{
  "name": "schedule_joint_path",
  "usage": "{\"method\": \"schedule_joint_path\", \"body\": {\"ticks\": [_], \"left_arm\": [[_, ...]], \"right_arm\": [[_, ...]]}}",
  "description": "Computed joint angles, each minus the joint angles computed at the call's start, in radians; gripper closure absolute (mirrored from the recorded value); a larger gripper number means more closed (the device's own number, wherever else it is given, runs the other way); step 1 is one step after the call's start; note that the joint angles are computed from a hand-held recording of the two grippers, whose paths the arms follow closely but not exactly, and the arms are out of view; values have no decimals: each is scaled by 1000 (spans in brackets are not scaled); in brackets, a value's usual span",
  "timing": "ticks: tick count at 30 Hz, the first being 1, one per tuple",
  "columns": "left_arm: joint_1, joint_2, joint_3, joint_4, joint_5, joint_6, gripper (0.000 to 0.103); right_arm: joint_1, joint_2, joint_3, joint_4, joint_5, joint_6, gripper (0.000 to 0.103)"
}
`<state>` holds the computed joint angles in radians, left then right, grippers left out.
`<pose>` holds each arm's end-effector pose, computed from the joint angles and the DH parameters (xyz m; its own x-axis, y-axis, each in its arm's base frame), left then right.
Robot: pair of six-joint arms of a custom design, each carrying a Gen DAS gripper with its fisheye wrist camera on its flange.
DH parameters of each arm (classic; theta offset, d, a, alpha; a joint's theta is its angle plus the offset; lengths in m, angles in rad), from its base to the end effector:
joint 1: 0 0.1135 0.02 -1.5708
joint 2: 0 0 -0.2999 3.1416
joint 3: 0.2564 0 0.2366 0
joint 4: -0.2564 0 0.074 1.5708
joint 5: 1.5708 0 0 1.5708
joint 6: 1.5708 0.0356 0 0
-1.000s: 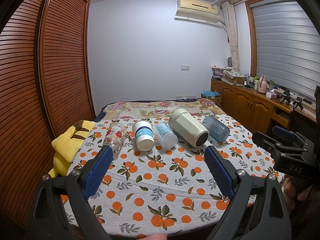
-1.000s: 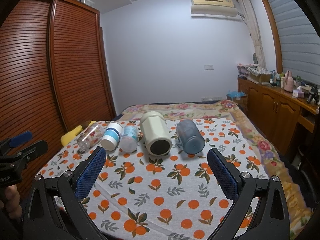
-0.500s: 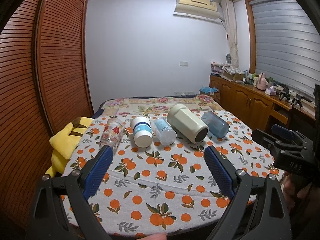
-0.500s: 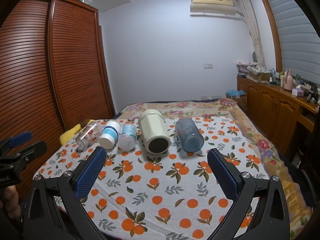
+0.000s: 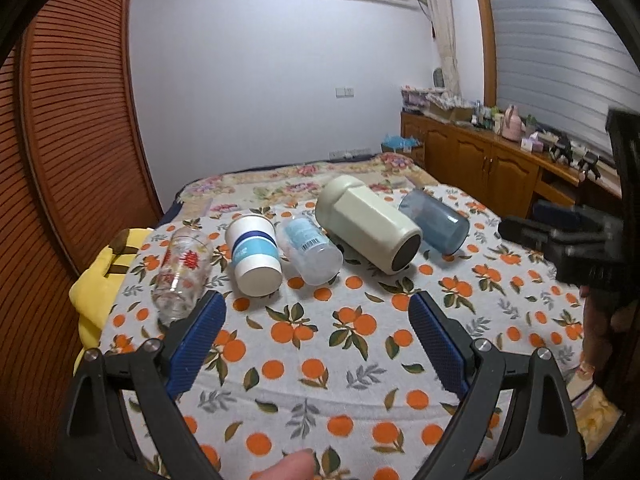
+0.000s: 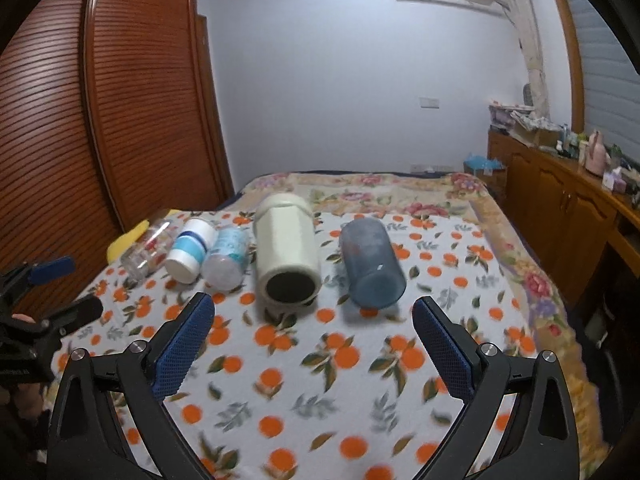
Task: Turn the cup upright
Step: 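Move the right gripper to the lying blue cup and close on it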
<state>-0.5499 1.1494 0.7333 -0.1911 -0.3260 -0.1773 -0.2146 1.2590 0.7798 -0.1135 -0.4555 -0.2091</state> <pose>0.1930 -0.1049 0.2881 -0.5266 0.1268 -0.8406 0.1808 0.9829 0.0350 0.2443 -0.0372 0.2875 -0.4996 -0.0819 -0.8624 -0.2749 0.9590 0.0682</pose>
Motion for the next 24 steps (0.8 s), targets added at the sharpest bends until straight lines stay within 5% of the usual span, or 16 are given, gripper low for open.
{"method": "schedule_joint_path", "body": {"ticks": [10,24], "left_arm": [[96,206,124,23,119,45,10],[179,362,255,7,212,76,10]], "right_arm": [[51,336,313,-138,68,-68,8],[78,758,859,-578,154,-122,12]]}}
